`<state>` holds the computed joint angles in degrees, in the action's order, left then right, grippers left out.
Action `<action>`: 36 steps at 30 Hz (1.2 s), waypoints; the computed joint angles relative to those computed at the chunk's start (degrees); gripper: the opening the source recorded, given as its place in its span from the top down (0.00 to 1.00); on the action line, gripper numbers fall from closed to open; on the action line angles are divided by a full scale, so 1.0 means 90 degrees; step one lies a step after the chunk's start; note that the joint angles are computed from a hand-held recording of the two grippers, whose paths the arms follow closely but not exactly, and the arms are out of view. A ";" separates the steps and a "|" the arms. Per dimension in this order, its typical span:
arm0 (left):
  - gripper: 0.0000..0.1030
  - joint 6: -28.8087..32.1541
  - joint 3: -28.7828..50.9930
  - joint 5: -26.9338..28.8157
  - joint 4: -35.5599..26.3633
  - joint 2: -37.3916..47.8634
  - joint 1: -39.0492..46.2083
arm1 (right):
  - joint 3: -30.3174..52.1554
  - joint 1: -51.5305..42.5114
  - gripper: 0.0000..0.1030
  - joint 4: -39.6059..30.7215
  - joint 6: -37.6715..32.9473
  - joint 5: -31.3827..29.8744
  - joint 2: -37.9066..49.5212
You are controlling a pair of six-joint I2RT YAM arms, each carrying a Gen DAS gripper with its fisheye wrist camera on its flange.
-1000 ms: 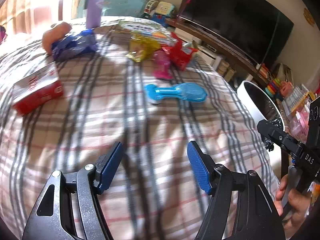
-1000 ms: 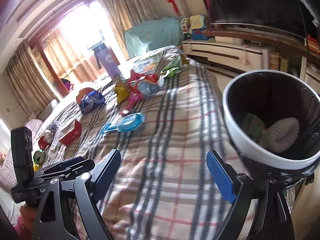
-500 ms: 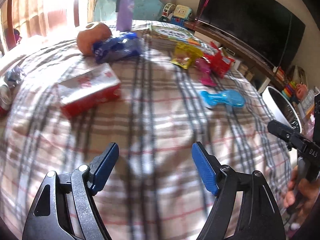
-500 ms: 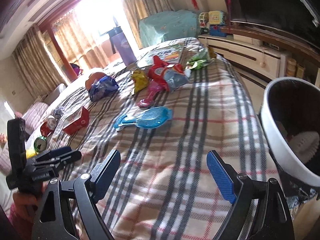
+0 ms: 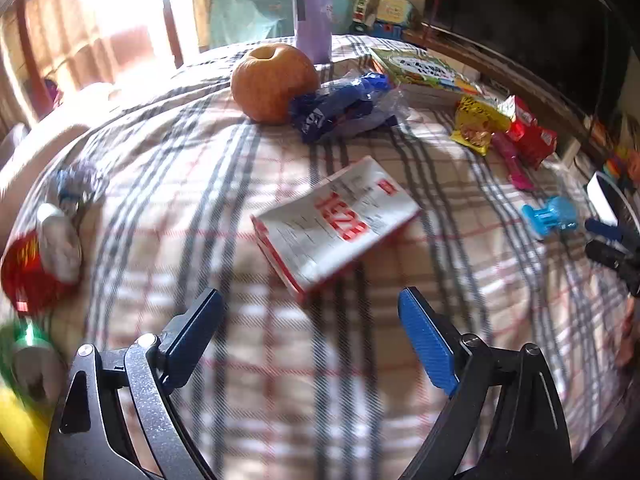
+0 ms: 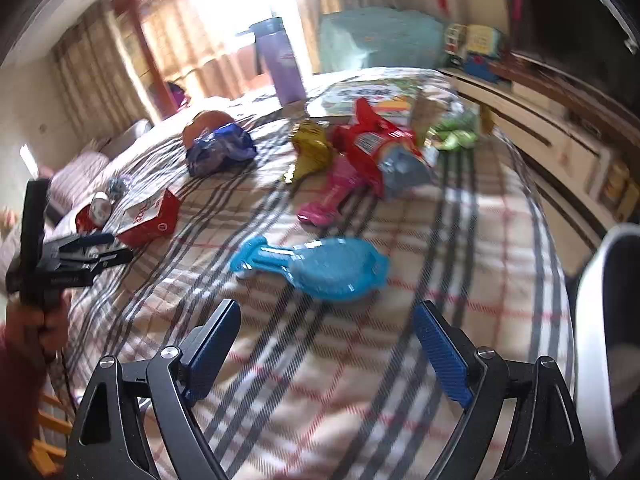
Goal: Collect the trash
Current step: 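Move both open tools back over the bed toward the remaining trash, then grasp the white red-printed milk carton with the left tool while the right tool grasps the blue paddle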
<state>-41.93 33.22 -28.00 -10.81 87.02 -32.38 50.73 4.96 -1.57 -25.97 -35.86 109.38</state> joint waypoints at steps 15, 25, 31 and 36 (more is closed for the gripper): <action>0.26 0.1776 0.0849 0.0012 0.0814 0.1143 0.0190 | 0.0652 0.0537 0.37 -0.0228 -0.0702 0.0749 0.0555; 0.48 0.0690 0.1273 0.0655 0.0675 0.1290 -0.0701 | -0.0040 -0.0242 0.37 -0.0253 -0.0457 0.0259 0.0015; 0.48 0.0146 0.1890 0.0503 0.0653 0.1725 -0.1492 | -0.0437 -0.1008 0.37 -0.0365 -0.0431 -0.0078 -0.0394; 0.48 -0.0129 0.2468 0.0387 0.0657 0.2112 -0.1958 | -0.0635 -0.1613 0.37 -0.0446 -0.0486 -0.0260 -0.0621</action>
